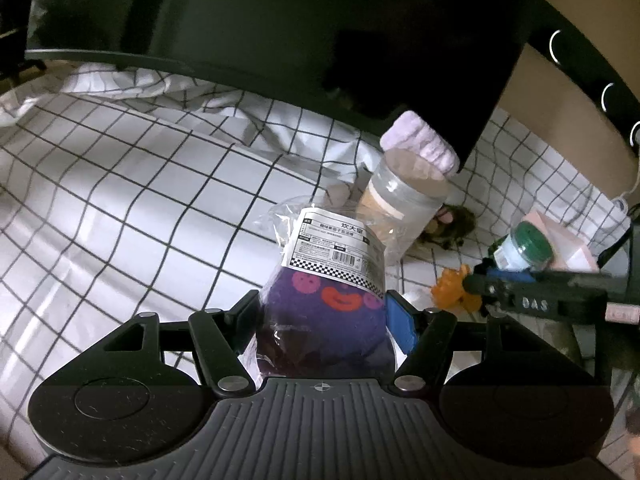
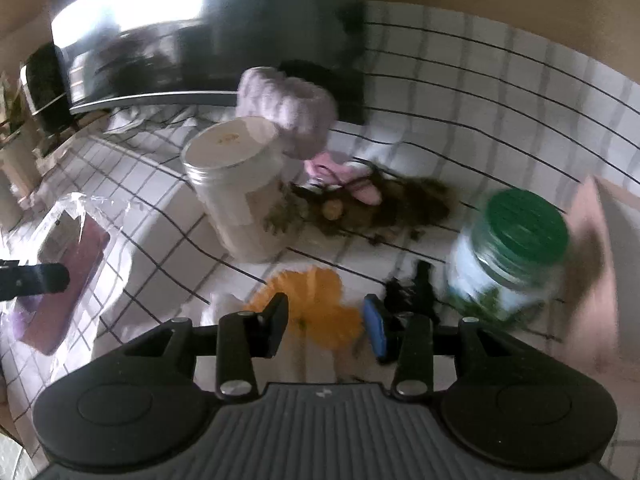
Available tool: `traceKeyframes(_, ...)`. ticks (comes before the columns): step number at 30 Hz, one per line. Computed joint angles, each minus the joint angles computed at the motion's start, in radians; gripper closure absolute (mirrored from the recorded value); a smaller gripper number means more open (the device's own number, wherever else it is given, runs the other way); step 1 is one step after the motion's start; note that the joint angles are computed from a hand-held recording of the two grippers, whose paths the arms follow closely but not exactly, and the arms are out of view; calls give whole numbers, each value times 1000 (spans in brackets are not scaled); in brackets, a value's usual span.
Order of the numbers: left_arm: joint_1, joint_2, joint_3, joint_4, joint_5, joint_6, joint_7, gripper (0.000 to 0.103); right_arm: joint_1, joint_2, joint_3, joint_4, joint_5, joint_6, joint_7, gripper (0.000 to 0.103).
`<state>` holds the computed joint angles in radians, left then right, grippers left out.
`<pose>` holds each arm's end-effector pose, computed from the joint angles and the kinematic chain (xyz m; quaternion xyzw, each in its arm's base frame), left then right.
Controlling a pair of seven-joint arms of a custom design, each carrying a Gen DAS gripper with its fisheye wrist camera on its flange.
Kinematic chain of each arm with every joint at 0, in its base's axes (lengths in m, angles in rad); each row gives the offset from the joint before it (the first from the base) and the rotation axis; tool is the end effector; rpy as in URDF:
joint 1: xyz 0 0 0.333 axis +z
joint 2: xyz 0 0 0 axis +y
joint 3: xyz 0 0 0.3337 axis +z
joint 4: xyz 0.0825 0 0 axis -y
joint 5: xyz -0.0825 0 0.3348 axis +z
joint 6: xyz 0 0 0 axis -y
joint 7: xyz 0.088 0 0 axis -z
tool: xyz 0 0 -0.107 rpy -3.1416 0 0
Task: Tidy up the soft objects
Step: 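Lift the purple sock bag with the left tool while the right tool grasps the orange soft item, then carry both items into the pink box and open both tools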
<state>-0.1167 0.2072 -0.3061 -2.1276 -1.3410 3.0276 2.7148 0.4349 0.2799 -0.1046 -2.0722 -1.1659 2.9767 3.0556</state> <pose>0.5284 -0.1488 0.4029 -0.5671 0.7239 -0.3782 0.1067 0.5185 0.2492 0.3876 -0.6466 0.6704 -0.2316 0.2809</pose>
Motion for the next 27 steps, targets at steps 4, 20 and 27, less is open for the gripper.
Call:
traceKeyframes(4, -10, -14, 4, -30, 61, 23, -76, 32, -17, 46, 45, 56, 114, -41, -191, 53)
traceKeyframes(20, -181, 16, 118, 137, 616, 104, -471, 32, -35, -204, -21, -94, 302, 38, -340, 88)
traceKeyframes(27, -326, 124, 241, 410, 978, -23, -770, 32, -196, -403, 16, -143, 25, 53, -132, 88)
